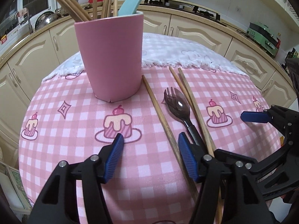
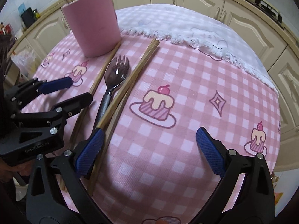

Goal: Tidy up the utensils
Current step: 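Grasp a chopstick with the left gripper while the right gripper grasps another, then lift both chopsticks and carry them over the pink cup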

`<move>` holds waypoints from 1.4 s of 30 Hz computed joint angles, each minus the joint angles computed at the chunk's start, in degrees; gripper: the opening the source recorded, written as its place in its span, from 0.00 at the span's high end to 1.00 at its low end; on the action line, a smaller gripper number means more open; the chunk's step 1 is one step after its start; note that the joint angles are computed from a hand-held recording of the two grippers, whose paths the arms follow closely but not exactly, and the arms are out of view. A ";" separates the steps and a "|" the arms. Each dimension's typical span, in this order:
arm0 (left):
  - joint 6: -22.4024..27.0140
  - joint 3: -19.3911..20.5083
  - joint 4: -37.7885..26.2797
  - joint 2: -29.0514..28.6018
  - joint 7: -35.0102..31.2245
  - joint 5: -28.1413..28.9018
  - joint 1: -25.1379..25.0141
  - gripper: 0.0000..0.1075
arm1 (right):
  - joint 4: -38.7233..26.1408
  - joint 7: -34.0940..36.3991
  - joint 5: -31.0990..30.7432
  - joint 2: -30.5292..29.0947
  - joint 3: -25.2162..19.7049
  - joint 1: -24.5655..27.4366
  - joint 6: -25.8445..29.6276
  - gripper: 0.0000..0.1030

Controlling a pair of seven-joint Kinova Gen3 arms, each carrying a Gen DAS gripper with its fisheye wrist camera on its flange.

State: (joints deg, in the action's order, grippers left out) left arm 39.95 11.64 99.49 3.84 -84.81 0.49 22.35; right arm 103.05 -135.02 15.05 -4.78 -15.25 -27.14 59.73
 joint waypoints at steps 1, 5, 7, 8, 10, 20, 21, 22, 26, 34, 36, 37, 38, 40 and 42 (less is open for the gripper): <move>-0.08 -0.03 0.07 -0.02 -0.23 0.03 -0.05 0.45 | -0.39 -0.06 0.03 0.28 -0.06 -0.05 0.53 0.06; 0.35 -0.19 -0.40 0.22 0.09 -1.11 -0.01 0.45 | -2.33 -1.08 1.30 2.05 0.03 -1.29 3.22 0.06; 0.91 -0.31 -0.93 0.51 0.19 -1.74 -0.05 0.45 | -3.80 -2.73 3.42 3.92 -0.69 -1.95 5.35 0.06; 1.00 -0.37 -1.11 0.68 0.21 -1.89 -0.10 0.45 | -3.84 -2.75 3.21 4.02 -0.08 -2.06 5.11 0.06; 1.63 -0.43 -1.77 1.09 -0.88 -1.12 -0.48 0.45 | -4.64 -2.73 3.18 4.54 0.70 -2.22 5.69 0.08; 8.66 -0.45 -9.99 6.60 0.40 -6.58 2.55 0.60 | -9.15 2.42 1.09 7.81 4.09 0.05 4.57 0.34; 9.53 -0.46 -11.06 7.15 -0.24 -6.28 2.58 0.67 | -10.48 3.68 1.09 8.87 4.34 0.08 4.68 0.44; 10.07 -0.61 -11.67 7.49 -0.27 -6.36 2.81 0.81 | -11.27 4.59 1.27 9.50 4.63 0.05 4.90 0.50; 12.06 -0.74 -13.94 8.75 -2.30 -4.41 2.58 0.95 | -12.85 9.55 -0.64 10.40 5.15 -0.09 5.02 0.93; 8.08 -0.71 -8.71 4.04 -7.01 3.54 -0.93 0.95 | -3.28 4.58 -2.37 0.20 5.60 4.08 -3.60 0.94; 6.57 -0.75 -7.53 2.76 -7.31 4.07 -1.17 0.95 | -0.83 3.30 -2.00 -2.58 5.22 5.77 -6.25 0.94; 5.39 -0.75 -6.72 1.84 -8.12 5.41 -1.71 0.95 | 0.10 2.60 -1.51 -3.71 4.83 6.62 -7.37 0.94; 4.69 -0.77 -6.22 1.12 -8.96 6.54 -2.18 0.95 | 0.88 2.34 -1.36 -4.66 4.60 7.20 -8.43 0.94; 3.42 -0.81 -5.47 -0.13 -9.25 7.13 -2.47 0.95 | 2.45 -0.15 0.55 -6.83 2.89 9.04 -10.13 0.94; 1.74 -0.85 -4.47 -1.54 -10.70 8.83 -2.99 0.95 | 4.11 -1.71 1.29 -8.97 2.01 10.60 -12.45 0.94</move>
State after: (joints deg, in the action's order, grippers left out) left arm 41.69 10.79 95.02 2.29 -95.51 9.32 19.37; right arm 107.15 -136.73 16.34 -13.76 -13.24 -16.53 47.29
